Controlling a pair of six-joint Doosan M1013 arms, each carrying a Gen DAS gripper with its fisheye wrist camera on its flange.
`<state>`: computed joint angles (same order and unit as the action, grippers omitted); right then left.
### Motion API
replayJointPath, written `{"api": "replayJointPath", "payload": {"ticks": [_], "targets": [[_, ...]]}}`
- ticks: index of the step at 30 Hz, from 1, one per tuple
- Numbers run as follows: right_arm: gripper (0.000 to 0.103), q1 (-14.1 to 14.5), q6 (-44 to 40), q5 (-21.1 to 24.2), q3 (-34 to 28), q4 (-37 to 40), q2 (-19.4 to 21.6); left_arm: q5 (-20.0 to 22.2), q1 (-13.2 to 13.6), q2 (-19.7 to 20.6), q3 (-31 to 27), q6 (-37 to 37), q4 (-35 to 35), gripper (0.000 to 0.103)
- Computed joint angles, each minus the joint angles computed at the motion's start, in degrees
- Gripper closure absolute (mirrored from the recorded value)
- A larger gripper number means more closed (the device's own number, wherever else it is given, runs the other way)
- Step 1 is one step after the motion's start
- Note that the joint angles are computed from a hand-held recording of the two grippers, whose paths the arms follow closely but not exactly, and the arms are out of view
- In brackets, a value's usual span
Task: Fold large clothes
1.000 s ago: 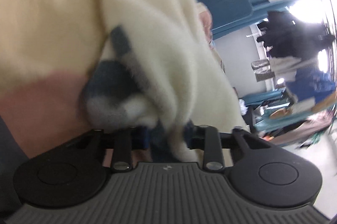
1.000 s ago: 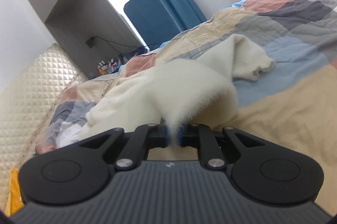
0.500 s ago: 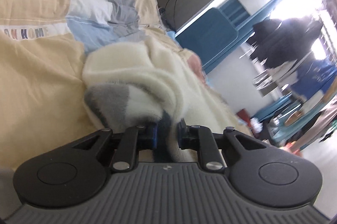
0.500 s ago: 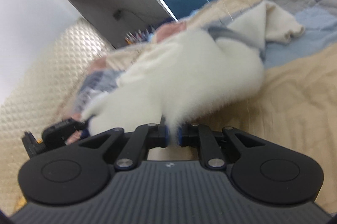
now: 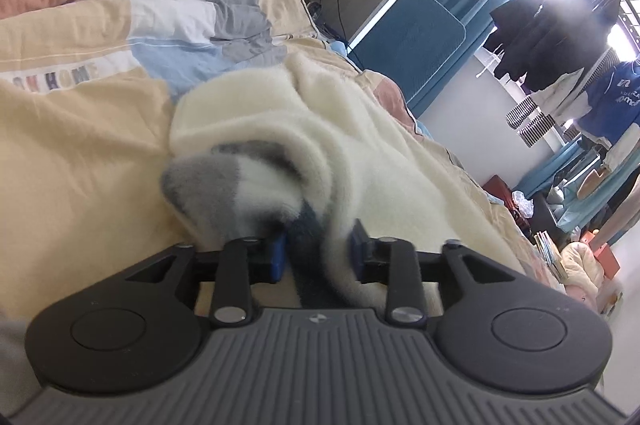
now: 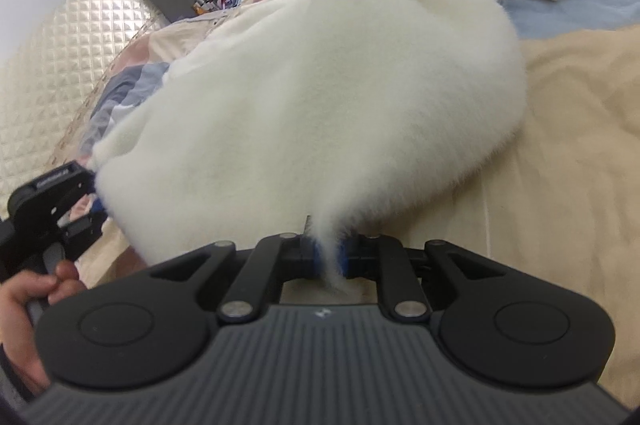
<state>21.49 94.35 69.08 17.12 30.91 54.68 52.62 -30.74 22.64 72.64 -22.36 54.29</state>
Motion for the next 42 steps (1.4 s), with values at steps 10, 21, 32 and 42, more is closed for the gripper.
{"api": "replayJointPath", "payload": {"ticks": [10, 21, 32, 42], "targets": [[0.028, -1.8, -1.8, -6.1, 10.0, 5.1, -6.2, -0.8, -3.0, -2.0, 0.6, -0.9, -3.7, 0.029], [0.028, -4.5, 13.3, -19.2, 15.7, 0.8, -9.3, -6.2, -2.9, -1.7, 0.9, 1.7, -5.5, 0.027], [0.036, -4.1, 22.2, -10.3, -0.9, 2.8, 1.9, -12.8, -1.5, -1.7, 2.6, -2.9, -4.3, 0.028], [0.093, -4.5, -0.9, -24.5, 13.4, 20.1, -6.0, -15.8, -1.3, -2.7, 4.7, -11.0, 0.2, 0.028]]}}
